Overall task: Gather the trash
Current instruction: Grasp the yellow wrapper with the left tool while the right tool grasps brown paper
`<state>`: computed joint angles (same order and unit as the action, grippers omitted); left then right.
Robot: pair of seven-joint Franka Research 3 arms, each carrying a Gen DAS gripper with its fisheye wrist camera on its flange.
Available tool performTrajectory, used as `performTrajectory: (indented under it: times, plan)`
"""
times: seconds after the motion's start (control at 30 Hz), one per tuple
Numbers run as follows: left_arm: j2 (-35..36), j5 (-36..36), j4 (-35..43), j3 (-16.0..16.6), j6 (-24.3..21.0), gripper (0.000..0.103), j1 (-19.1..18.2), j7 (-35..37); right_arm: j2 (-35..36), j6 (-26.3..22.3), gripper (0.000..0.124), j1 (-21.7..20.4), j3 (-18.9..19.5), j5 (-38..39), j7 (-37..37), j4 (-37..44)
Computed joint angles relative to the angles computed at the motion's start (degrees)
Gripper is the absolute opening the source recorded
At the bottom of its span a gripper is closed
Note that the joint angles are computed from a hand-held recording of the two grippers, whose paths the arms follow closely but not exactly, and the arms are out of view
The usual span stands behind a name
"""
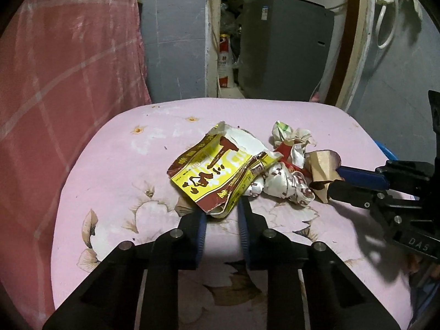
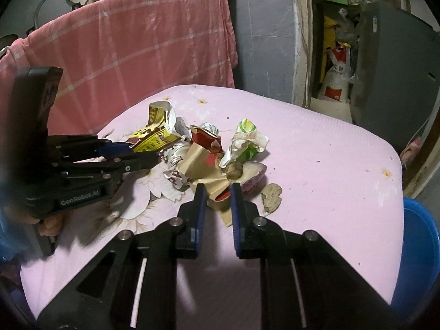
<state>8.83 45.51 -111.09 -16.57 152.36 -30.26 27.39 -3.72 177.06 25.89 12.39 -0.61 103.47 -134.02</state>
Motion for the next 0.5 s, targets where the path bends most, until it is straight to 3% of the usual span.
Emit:
performTrajectory:
  times: [0.07, 0.5]
  plan:
    - [-0.1, -0.3, -0.2, -0.1, 0.1, 0.012, 0.0, 0.3, 0.0, 0.3, 0.017, 0.1, 0.0, 0.1, 0.1, -0.1]
    - [-1.9, 1.2, -2.1, -0.2, 2.6, 0.011, 0.1, -3.5, -0.9, 4.2, 0.017, -1.2, 1.4, 1.1, 0.2, -2.1]
